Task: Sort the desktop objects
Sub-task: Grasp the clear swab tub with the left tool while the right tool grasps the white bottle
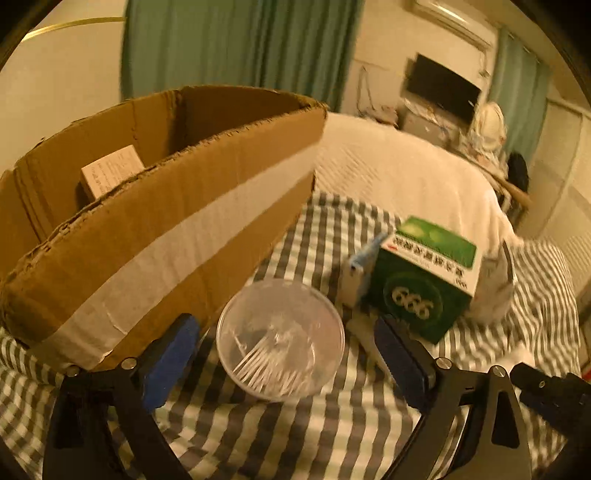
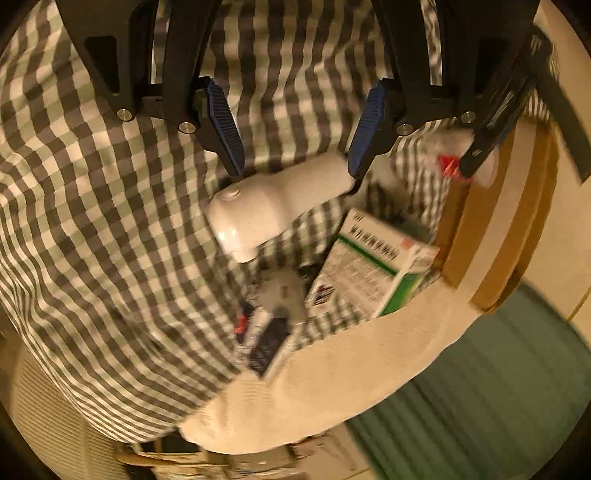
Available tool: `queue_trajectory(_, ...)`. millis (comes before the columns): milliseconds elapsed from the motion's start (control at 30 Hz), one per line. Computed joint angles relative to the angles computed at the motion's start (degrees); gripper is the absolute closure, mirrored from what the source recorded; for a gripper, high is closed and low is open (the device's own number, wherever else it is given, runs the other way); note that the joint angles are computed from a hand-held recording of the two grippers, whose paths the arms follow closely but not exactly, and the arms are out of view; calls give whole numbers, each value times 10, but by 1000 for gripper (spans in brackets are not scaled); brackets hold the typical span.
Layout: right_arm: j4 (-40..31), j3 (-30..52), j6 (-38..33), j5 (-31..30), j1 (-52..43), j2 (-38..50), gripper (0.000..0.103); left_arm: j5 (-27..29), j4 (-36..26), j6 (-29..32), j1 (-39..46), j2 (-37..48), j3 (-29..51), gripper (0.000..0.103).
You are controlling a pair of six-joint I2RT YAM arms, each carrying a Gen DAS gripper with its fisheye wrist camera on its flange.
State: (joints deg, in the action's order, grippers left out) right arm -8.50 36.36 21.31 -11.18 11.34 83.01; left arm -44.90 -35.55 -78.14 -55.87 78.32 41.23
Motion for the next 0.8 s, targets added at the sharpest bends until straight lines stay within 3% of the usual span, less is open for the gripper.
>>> queue_trajectory(67, 15, 7, 31, -4, -4, 23, 37, -15, -2, -22, -14, 17, 5, 5)
queue_trajectory(400, 58, 52, 79, 53, 27, 111, 37, 27, 150, 32, 10, -11, -78, 7)
queue_trajectory(433, 61, 60, 70, 67, 33, 122, 37, 27, 160, 40, 10, -12, -82, 9)
queue_trajectory(533, 75, 66, 55, 81, 41, 138, 38, 43, 198, 76, 19, -22, -100, 33)
queue_trajectory(700, 97, 39, 29, 58, 25, 106, 47, 49, 226, 87, 16, -62, -130, 34)
queue_trajectory(800, 88, 14, 7, 56, 25, 56, 52, 30, 205, 88, -9, -80, -128, 35)
